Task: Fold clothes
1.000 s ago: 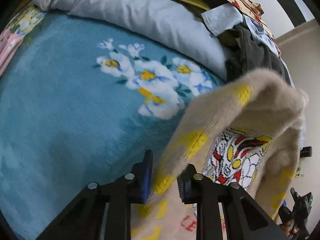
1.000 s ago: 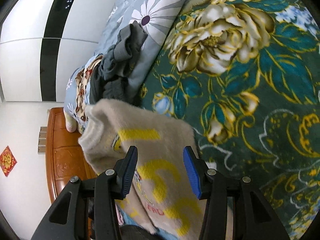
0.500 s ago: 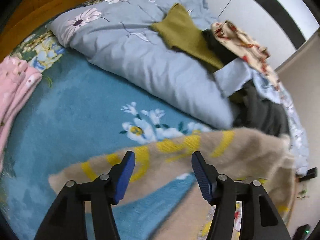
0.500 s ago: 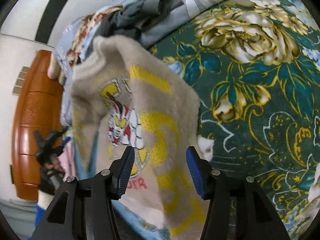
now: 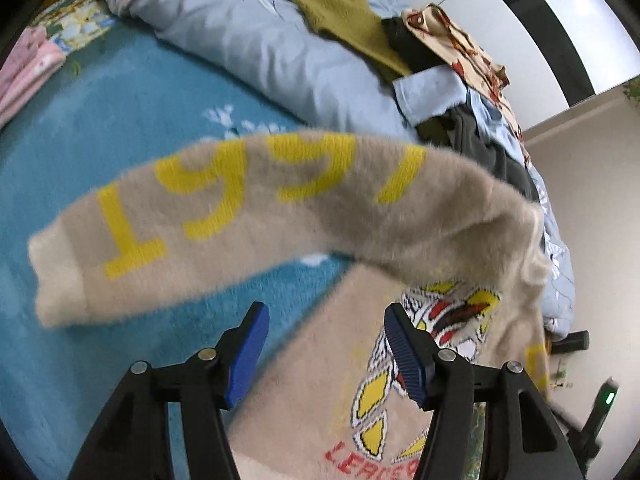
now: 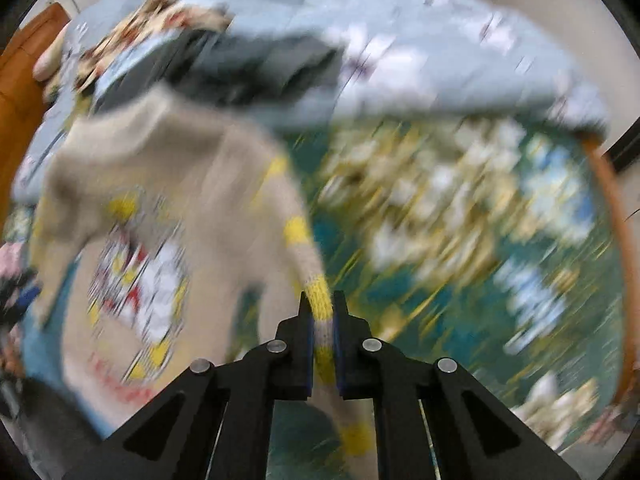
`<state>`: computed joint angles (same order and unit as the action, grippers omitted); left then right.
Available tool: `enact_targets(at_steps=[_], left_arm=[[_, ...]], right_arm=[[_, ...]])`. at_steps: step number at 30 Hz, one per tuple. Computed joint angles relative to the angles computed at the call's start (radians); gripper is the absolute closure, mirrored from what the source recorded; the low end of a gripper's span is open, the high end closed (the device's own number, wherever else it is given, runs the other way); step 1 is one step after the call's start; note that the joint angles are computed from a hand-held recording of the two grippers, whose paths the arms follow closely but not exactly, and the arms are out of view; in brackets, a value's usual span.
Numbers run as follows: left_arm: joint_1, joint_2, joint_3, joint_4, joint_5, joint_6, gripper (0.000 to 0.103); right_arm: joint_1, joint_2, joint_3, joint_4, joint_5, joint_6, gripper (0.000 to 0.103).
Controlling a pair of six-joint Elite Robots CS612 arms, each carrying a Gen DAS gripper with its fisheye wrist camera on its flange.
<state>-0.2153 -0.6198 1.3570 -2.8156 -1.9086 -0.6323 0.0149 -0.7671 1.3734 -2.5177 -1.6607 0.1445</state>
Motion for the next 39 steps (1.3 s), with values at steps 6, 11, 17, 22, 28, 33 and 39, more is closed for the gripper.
enact_targets(at_steps=[6,11,17,22,28,33,39], left_arm=[[0.001,0.001,0.002,0.004,-0.002,-0.001,0.036],[0.005,0.014,-0.014,0.033,-0.009,0.0,0.036],[-0.013,0.025,-0.055,0.163,0.024,0.081,0.036],[-0.032,0.038,-0.087,0.261,0.06,0.14,0.036],[-0.057,0.05,-0.133,0.46,0.152,0.218,0.036],[-0.053,0.05,-0.136,0.475,0.12,0.237,0.037],[-0.055,0.041,-0.128,0.483,0.094,0.282,0.064]], right_arm=[[-0.014,0.047,-0.078,0.007,-0.016,0.024,0.093],[-0.004,0.037,-0.03,-0.022,-0.01,0.001,0.089],[-0.01,-0.032,0.102,-0.267,-0.031,0.07,0.064],[-0.036,-0.064,0.194,-0.348,0.239,0.175,0.06],[-0.01,0.006,0.229,-0.207,0.565,0.207,0.06],[0.001,0.047,0.264,-0.337,0.631,0.389,0.058],[0.004,0.055,0.253,-0.343,0.643,0.409,0.069]])
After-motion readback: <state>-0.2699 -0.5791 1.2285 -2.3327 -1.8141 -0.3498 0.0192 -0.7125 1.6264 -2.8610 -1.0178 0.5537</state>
